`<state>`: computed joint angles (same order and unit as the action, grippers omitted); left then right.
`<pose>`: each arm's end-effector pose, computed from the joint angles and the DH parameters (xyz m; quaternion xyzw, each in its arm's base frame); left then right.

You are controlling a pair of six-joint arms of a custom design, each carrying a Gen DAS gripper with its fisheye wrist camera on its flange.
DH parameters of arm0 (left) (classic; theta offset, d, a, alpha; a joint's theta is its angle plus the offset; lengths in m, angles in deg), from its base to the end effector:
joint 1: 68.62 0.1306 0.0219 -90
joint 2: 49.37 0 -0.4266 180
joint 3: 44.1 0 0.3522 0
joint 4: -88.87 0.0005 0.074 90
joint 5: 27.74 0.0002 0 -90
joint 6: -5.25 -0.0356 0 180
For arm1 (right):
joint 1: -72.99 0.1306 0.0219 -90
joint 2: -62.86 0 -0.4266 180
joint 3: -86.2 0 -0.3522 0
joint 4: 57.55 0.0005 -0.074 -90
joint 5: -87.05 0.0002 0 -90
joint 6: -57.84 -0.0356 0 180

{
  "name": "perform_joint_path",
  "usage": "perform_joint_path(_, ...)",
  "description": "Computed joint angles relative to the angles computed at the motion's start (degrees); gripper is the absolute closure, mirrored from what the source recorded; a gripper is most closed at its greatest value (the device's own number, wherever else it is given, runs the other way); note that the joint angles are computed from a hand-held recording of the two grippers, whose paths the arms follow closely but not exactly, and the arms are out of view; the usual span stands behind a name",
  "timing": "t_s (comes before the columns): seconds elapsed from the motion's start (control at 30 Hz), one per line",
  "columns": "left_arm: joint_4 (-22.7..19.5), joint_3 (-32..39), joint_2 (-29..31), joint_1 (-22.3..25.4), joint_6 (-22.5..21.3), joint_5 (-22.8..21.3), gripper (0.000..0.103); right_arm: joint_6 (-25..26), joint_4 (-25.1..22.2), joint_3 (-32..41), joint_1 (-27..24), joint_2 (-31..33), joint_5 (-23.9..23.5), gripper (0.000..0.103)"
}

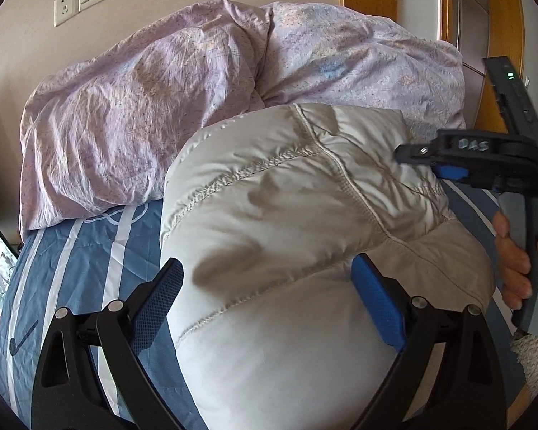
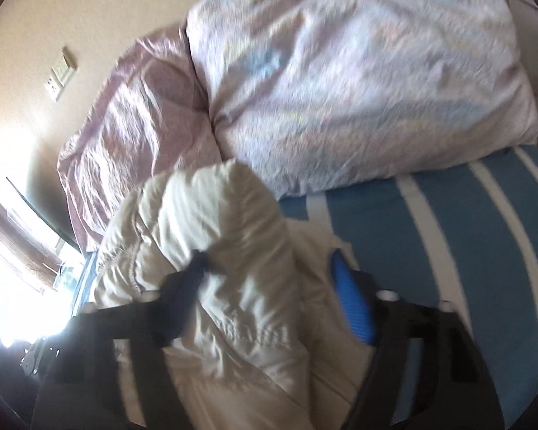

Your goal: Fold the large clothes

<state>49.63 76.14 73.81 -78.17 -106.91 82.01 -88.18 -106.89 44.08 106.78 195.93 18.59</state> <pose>0.6750 -0.1263 0.3972 0.3129 0.8474 -0.1120 0.4141 0.6229 0.4005 0.3965 0.2455 0.8751 0.1459 0.3906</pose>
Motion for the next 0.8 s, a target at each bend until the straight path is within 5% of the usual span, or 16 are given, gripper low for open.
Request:
perform_joint_path(0.07, -0.21, 0.22, 0.19, -0.06, 0.01, 0.12, 0.007, -0.35, -3.55, 6.04, -0.54, 3.82, 0.47, 0.075)
perform_joint_path(0.17, -0.6, 0.35, 0.71, -0.27, 0.3, 0.69, 0.004, -2.87, -7.48, 9.46, -0.83, 6.24, 0.87, 0.085)
perform_joint_path(0.5, 3.21, -1.67, 1.09, -2.08, 0.74, -2.57, 0.001, -7.69, -12.62, 13.01, -1.45, 10.2, 0.06, 0.08)
perform_joint_path(0.6, 3.97, -1.72, 1.56, -2.67, 0.43, -4.88, 0.001, -7.7, -16.56, 15.09, -0.05, 10.36, 5.34, 0.071)
perform_joint_path(0.8, 2.74, -0.6, 2.23, -2.59, 0.19, -5.06, 0.001, -1.81, -2.36, -0.88, 5.17, 0.83, 12.92, 0.066)
